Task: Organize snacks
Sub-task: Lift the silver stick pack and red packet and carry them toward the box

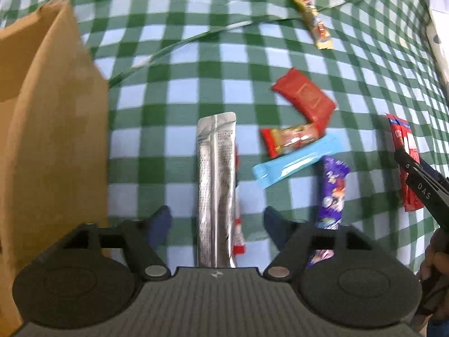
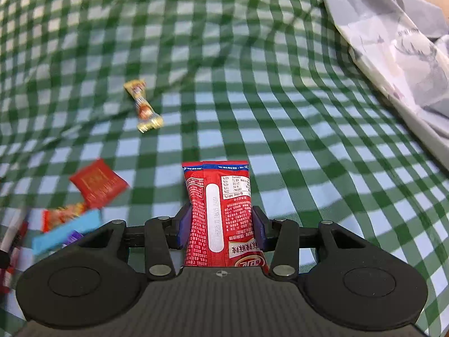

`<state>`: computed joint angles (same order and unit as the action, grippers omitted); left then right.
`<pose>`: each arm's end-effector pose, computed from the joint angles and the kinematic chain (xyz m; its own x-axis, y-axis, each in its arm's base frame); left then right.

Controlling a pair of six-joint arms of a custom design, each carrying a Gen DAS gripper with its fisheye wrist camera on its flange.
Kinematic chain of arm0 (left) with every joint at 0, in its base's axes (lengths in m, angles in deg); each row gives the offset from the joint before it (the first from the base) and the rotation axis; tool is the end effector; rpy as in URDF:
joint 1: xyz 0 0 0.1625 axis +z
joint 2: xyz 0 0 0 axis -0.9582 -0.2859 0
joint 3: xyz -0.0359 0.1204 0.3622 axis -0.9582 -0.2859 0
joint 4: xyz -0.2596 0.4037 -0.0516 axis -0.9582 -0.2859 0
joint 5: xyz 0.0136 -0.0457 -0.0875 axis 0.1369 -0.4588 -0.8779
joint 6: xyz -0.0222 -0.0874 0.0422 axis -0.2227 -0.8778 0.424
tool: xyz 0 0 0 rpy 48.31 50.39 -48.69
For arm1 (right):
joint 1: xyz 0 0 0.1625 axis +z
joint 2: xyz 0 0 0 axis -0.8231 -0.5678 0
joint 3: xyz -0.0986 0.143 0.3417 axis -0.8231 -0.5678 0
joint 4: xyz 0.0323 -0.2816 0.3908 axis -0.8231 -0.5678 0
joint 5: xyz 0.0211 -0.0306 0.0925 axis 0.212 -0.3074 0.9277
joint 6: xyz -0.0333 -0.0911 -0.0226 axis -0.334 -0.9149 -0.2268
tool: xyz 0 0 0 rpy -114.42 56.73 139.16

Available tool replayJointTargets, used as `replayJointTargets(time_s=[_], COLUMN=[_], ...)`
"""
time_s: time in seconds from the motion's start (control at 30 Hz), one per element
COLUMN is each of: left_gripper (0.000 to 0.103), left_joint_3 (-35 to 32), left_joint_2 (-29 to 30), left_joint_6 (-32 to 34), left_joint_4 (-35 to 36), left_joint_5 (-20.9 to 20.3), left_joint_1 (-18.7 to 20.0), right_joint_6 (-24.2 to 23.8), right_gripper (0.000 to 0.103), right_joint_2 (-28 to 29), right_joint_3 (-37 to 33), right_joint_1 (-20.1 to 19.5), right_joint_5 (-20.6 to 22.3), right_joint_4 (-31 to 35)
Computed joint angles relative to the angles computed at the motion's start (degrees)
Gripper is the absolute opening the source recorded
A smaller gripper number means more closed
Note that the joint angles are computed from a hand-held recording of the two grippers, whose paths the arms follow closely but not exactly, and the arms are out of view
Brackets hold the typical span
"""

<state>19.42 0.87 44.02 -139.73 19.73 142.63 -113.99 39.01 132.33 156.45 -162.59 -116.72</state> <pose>-0.0358 -0.6776 0.2486 -0.7286 -0.2437 -0.6401 0.0079 0.9315 -0.3637 0.2237 -0.7496 0.0099 -0.6512 -0.0652 0.7561 -0.6227 0.6155 -0.4832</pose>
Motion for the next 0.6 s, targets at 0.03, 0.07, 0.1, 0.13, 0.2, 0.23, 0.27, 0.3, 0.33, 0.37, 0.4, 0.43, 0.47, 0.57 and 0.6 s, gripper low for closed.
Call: replayJointTargets(time_s=[0.03, 0.07, 0.1, 0.13, 0.2, 0.23, 0.27, 0.3, 0.33, 0.37, 0.4, 0.43, 0.47, 0.57, 0.6], left_gripper=[0.081, 0.081, 0.081, 0.080, 0.067, 0.057, 0.053, 0.053, 0.053, 0.053, 0.053, 0.053, 0.053, 0.053, 0.053], left_joint_3=[0.33, 0.28, 0.48, 0.72, 1.28, 1.37, 1.49, 1.56, 1.77, 1.66, 1.57, 0.95, -0.05, -2.28, -3.04], left_joint_2=[-0.48, -0.75, -1.12, -1.23, -1.45, -1.46, -1.66, -1.84, -2.09, -1.99, -2.04, -1.60, -0.79, 1.60, 2.40], left_joint_6=[-0.34, -0.87, -1.35, -1.70, -1.22, -1.15, -1.75, -2.86, -3.56, -4.01, -4.27, -4.89, -5.31, -6.56, -6.57], left_joint_4=[0.47, 1.59, 2.45, 2.74, 2.65, 2.82, 3.16, 3.09, 2.57, 1.93, 1.64, 1.70, 2.11, 3.00, 3.96], left_joint_5=[-0.51, -1.20, -1.67, -1.86, -1.12, -0.86, -1.21, -1.34, -1.00, -0.33, 0.14, 0.58, 0.95, 3.55, 4.31], left_joint_1=[0.24, 0.55, 0.74, 0.79, 0.73, 0.65, 0.63, 0.61, 0.56, 0.54, 0.67, 0.85, 1.07, 1.67, 1.84], right_joint_6=[0.20, 0.49, 0.66, 0.84, 1.28, 1.35, 1.30, 1.32, 1.36, 1.34, 1.35, 1.39, 1.35, 1.05, 1.00], right_gripper=[0.046, 0.046, 0.047, 0.047, 0.047, 0.047, 0.047, 0.047, 0.047, 0.047, 0.047, 0.047, 0.047, 0.048, 0.048], right_joint_2=[0.19, 0.38, 0.53, 0.64, 0.74, 0.79, 0.82, 0.82, 0.84, 0.80, 0.76, 0.75, 0.73, 0.78, 0.78], right_joint_3=[0.04, 0.02, 0.07, 0.27, 0.54, 0.67, 0.70, 0.72, 0.73, 0.86, 0.97, 1.06, 1.14, 1.14, 1.08], right_joint_1=[-0.22, -0.46, -0.63, -0.73, -0.98, -1.06, -1.13, -1.15, -1.17, -1.18, -1.18, -1.18, -1.18, -1.23, -1.26], right_joint_5=[-0.38, -0.80, -1.11, -1.35, -1.38, -1.26, -1.15, -1.12, -1.10, -1.09, -1.08, -1.09, -1.11, -1.04, -0.96], right_joint_4=[-0.02, 0.11, 0.16, -0.01, -0.20, -0.63, -0.82, -0.83, -0.85, -0.89, -0.92, -0.94, -1.06, -1.18, -1.08])
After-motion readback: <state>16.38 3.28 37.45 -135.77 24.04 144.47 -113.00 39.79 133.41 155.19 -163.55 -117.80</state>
